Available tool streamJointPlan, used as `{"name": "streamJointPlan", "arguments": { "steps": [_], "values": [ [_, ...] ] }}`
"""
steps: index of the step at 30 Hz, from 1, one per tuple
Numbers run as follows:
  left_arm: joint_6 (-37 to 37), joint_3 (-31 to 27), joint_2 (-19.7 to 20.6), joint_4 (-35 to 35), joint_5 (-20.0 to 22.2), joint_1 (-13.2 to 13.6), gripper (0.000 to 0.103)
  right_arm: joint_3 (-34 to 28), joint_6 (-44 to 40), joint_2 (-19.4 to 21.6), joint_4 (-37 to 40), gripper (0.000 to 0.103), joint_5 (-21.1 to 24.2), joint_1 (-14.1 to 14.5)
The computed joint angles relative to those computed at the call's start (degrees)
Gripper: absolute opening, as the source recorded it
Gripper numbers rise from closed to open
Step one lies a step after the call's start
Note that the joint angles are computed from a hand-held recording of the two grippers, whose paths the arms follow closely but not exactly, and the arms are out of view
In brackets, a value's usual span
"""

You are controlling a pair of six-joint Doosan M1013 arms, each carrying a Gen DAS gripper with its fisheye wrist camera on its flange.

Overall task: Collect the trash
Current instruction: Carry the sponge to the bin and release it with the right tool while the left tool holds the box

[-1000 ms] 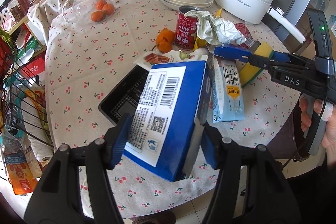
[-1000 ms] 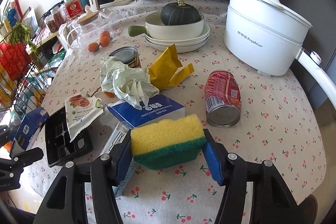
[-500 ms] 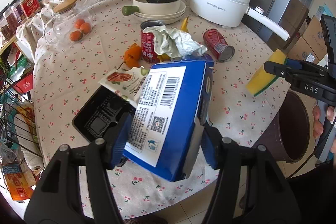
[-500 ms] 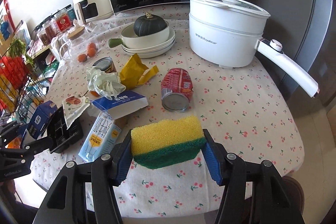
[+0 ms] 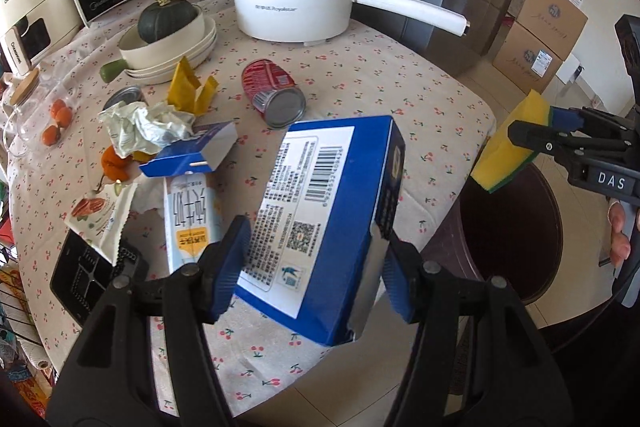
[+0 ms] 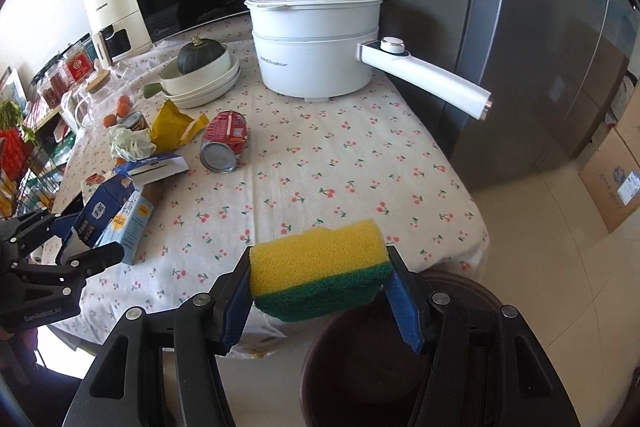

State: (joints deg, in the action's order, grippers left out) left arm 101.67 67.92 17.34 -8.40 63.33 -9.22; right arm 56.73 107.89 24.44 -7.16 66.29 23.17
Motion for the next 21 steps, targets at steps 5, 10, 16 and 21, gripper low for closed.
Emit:
{"name": "streamJointPlan", "arguments": {
  "steps": [5,10,16,21],
  "values": [
    [2.39,0.05,0.50,-1.69,0.21,-2.74,0.063,4.73,2.44,-3.18,-1.07,0.062,-0.19,-1.53],
    [6.37,0.34,1.02,-3.21,0.43,-5.60,0.063,9.09,4.30,-5.82,-2.06,0.062,0.10,-3.00],
    [11.06,1.36,1.50,-4.13,0.20,-8.72,0.064,13.06,6.34,-8.28,-2.54,0.062,0.52,-4.70],
    [14.51,2.55,1.57,-4.55,-1.90,-10.29,0.064,14.55,8.03,-9.48,-2.74,0.062,0.54,-5.69]
  ]
}}
